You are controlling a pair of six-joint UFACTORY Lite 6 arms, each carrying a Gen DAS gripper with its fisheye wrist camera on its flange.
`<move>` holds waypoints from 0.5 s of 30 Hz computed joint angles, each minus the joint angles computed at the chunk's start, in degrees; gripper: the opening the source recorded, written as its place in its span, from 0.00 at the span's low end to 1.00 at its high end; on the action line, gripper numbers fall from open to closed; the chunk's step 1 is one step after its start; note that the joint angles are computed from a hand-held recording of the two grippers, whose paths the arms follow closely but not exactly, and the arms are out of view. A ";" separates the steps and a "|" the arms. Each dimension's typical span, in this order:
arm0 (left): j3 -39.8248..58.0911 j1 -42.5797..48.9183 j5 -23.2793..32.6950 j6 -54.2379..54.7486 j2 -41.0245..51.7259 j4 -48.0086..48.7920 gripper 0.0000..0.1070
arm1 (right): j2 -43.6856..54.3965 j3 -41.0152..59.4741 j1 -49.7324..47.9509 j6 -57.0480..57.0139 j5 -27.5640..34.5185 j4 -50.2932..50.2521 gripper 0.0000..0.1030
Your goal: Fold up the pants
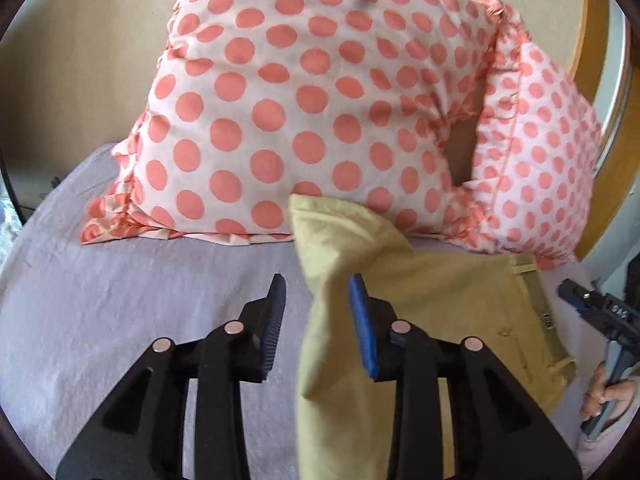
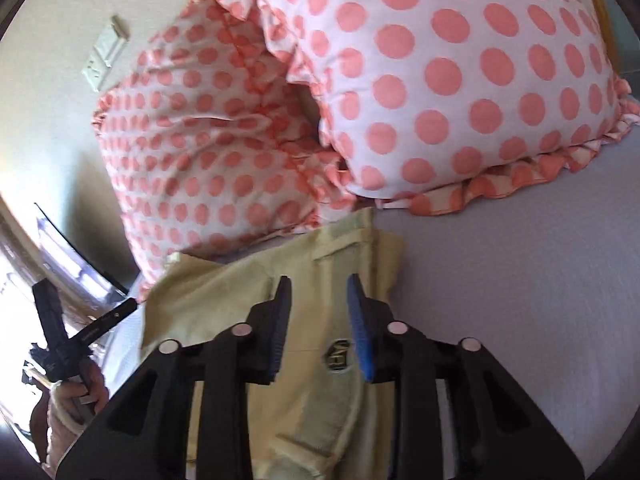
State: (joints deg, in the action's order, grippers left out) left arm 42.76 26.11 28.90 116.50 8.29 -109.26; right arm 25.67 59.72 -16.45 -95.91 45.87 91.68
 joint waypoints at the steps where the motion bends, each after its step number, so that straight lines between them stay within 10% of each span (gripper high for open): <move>1: -0.47 0.28 2.82 -3.10 -0.37 3.77 0.38 | -0.39 -0.31 0.74 0.12 0.91 -0.76 0.61; 8: 6.84 -9.95 -5.25 -8.94 13.69 3.54 0.44 | 5.05 2.89 8.14 6.91 -9.43 -3.48 0.77; 11: 1.91 -9.51 -7.75 -9.67 8.15 5.35 0.45 | -3.11 -4.26 7.84 9.52 -14.35 -4.77 0.83; 15: -18.75 -5.10 -6.45 2.36 -14.22 0.42 0.78 | -24.69 -25.71 6.57 -9.45 -15.73 7.25 0.99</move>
